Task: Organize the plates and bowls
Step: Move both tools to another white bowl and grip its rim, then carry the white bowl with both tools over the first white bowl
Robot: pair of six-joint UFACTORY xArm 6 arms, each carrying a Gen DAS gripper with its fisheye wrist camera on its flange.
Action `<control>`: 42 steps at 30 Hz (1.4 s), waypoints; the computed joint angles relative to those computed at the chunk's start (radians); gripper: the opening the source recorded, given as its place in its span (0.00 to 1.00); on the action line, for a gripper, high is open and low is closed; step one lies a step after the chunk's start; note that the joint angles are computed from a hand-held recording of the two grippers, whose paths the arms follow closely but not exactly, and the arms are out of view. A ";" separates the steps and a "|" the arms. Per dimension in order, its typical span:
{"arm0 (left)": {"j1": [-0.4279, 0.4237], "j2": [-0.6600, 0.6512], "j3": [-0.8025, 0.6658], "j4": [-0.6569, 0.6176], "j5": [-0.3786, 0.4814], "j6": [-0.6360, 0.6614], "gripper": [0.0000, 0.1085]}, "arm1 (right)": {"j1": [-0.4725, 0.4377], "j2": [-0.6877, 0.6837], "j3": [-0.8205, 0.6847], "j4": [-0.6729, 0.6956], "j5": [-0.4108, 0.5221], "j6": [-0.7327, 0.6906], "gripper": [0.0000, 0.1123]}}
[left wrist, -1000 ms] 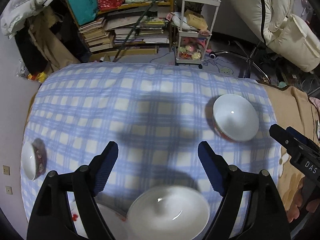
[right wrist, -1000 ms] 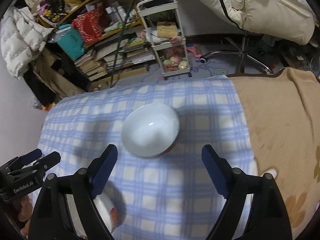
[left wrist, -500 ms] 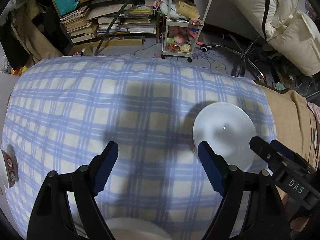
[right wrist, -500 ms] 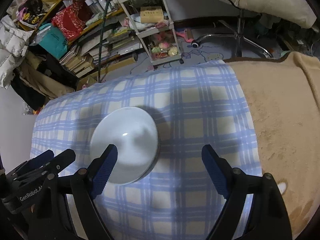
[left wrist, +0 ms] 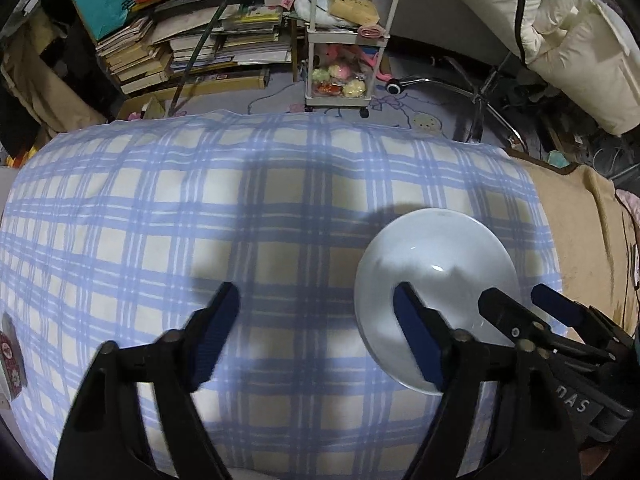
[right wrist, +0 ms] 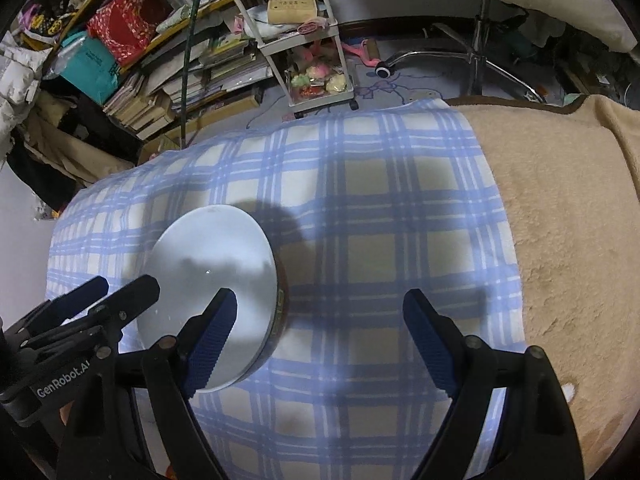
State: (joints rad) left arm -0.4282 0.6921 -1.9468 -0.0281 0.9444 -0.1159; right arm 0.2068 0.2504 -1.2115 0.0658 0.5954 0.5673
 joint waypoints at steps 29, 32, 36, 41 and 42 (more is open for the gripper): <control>-0.021 -0.100 0.103 -0.014 0.071 0.062 0.10 | 0.075 -0.020 -0.001 0.063 0.010 0.017 0.09; -0.016 -0.170 0.165 -0.001 0.057 0.072 0.10 | 0.091 -0.060 0.016 0.080 0.015 0.022 0.09; 0.003 -0.262 0.235 -0.034 0.050 0.083 0.10 | 0.106 -0.119 0.036 0.097 0.007 0.052 0.09; 0.021 -0.373 0.322 -0.065 0.038 0.100 0.10 | 0.167 -0.182 0.027 -0.126 0.042 0.254 0.09; 0.029 -0.400 0.349 -0.078 0.031 0.105 0.10 | 0.178 -0.187 0.019 -0.160 0.057 0.281 0.09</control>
State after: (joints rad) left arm -0.3994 0.2917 -1.5980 -0.1062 0.9753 -0.0110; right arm 0.3853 0.0634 -1.1923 -0.0942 0.6522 0.8478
